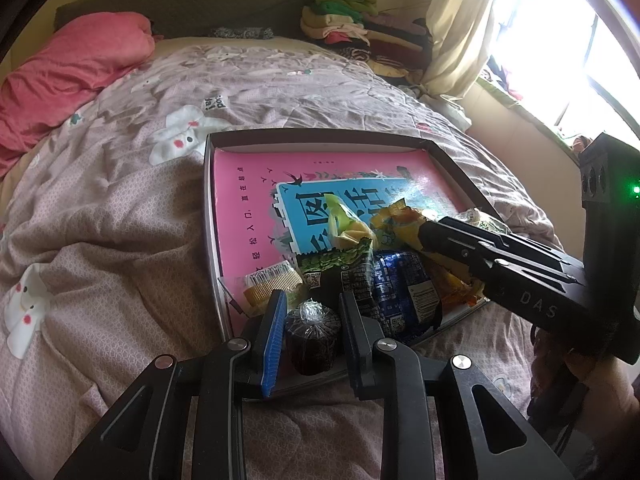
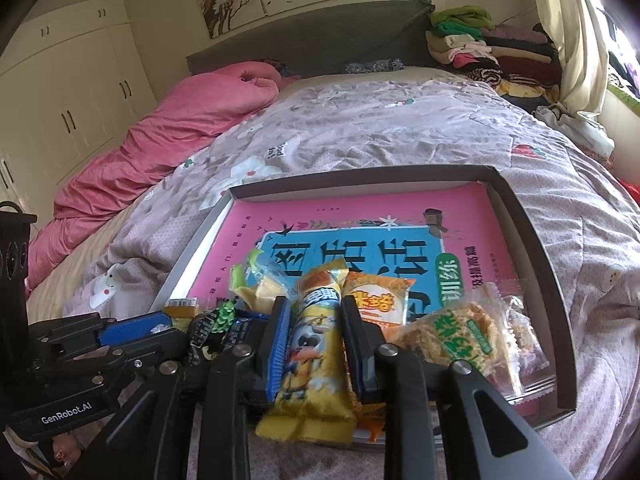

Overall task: Organize snacks
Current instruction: 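Lower the candy and yellow pack into the tray and open both grippers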

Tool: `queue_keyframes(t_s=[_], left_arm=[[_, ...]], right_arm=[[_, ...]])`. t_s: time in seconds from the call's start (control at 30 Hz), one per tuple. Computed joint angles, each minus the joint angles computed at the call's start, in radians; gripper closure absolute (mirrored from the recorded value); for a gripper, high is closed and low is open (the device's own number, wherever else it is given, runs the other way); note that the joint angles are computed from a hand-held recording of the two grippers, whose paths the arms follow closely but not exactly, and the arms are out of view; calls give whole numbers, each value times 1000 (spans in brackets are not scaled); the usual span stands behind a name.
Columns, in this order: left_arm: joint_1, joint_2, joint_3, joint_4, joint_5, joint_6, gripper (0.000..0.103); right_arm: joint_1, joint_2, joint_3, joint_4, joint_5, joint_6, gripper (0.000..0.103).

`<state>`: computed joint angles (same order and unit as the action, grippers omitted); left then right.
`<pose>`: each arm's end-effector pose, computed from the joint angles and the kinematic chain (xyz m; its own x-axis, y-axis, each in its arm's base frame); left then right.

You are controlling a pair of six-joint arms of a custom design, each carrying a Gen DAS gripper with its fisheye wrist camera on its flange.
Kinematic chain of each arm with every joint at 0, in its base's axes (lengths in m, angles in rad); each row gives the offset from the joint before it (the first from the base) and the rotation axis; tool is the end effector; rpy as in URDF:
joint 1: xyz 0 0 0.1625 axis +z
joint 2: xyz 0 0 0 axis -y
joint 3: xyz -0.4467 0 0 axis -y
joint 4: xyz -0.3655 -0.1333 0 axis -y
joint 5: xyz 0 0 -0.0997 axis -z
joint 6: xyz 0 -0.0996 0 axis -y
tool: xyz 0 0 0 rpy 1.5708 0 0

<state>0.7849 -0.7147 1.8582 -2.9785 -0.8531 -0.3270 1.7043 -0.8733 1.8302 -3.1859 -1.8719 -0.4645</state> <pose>-0.2873 -0.5680 0.0762 -0.8386 0.1706 -0.5173 0.4367 0.7783 -0.4512 0.1873 -0.6151 0.1918 -0.8206 -0.3041 0.4838 -0.5290 0.7246 -0.4418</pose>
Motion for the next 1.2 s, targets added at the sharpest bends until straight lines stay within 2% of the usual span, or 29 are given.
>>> queue_keyframes(t_s=[0.53, 1.2], left_arm=[[7, -5, 1, -8, 6, -1, 76], [5, -7, 6, -8, 4, -8, 74]], right_arm=[[2, -55, 75, -21, 11, -27, 77], [1, -27, 73, -25, -7, -38, 77]])
